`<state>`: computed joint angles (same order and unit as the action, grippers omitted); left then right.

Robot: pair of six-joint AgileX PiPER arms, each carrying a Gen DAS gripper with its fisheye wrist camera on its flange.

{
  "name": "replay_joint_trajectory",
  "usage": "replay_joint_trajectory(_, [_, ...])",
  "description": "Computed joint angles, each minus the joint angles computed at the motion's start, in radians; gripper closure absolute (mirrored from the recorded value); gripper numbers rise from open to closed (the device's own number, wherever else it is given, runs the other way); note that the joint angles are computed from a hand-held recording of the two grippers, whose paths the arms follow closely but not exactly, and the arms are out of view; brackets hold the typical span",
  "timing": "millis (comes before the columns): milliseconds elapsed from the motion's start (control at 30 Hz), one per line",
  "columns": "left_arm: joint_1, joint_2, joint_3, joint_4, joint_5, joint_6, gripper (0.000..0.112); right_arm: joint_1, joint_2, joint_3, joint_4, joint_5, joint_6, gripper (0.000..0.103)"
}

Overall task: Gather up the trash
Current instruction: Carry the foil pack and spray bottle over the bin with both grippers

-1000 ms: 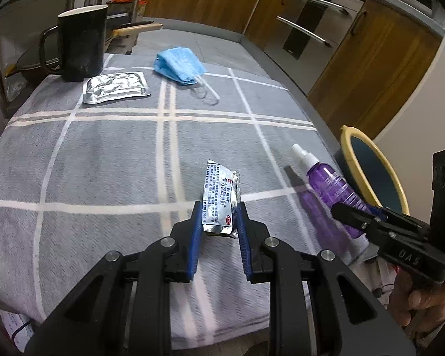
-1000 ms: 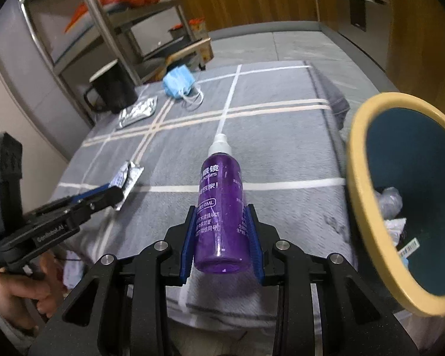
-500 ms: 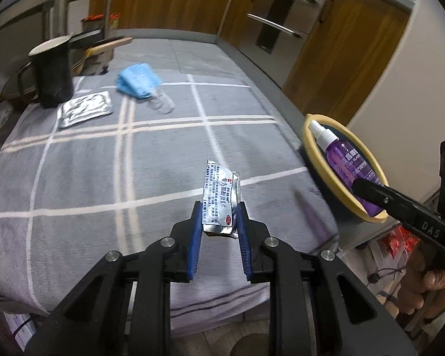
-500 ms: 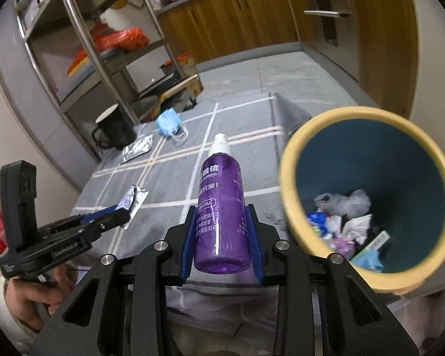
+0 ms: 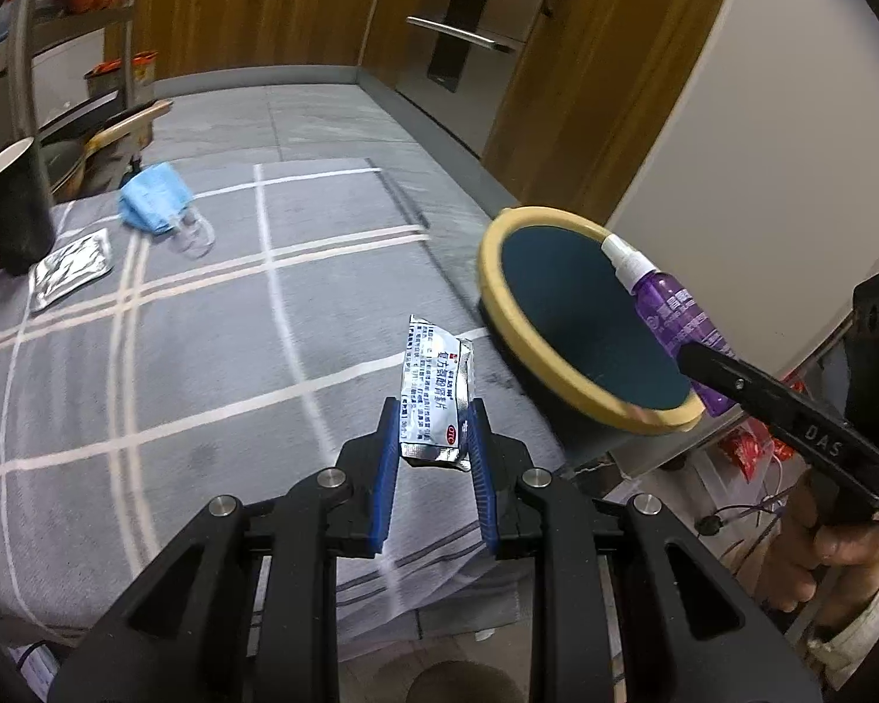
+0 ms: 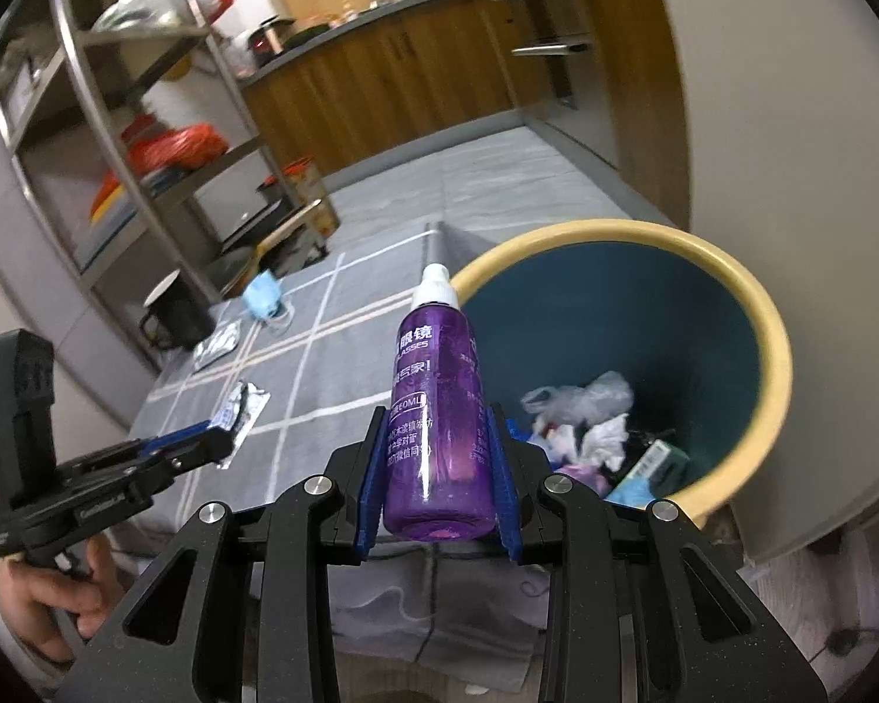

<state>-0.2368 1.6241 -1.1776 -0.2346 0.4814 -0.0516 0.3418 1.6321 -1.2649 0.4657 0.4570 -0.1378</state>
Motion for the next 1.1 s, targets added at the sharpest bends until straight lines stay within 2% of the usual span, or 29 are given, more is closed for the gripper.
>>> replay_joint_trajectory(133, [-0.027,0.042,-0.084,0.027,0.026,-0.033,0.091,-0.027,-0.02,0.025,-0.017,-0.04,0.041,0.07])
replay_joint_trajectory(400, [-0.119,0.184,-0.338,0.084,0.099,-0.098,0.09,-0.08,-0.017,0.022,-0.065,-0.063,0.122,0.07])
replay_joint_trajectory(600, [-0.194,0.324,-0.544,0.152,0.183,-0.143,0.09,-0.103,0.009,0.0,-0.125,-0.047,0.19,0.07])
replay_joint_trajectory(833, [-0.217,0.476,-0.759,0.174,0.297,-0.135,0.09,-0.103,0.072,-0.062,-0.195,-0.002,0.258,0.069])
replay_joint_trajectory(1100, [-0.205,0.567,-0.884,0.175,0.384,-0.126,0.09,-0.109,0.126,-0.108,-0.192,0.011,0.263,0.069])
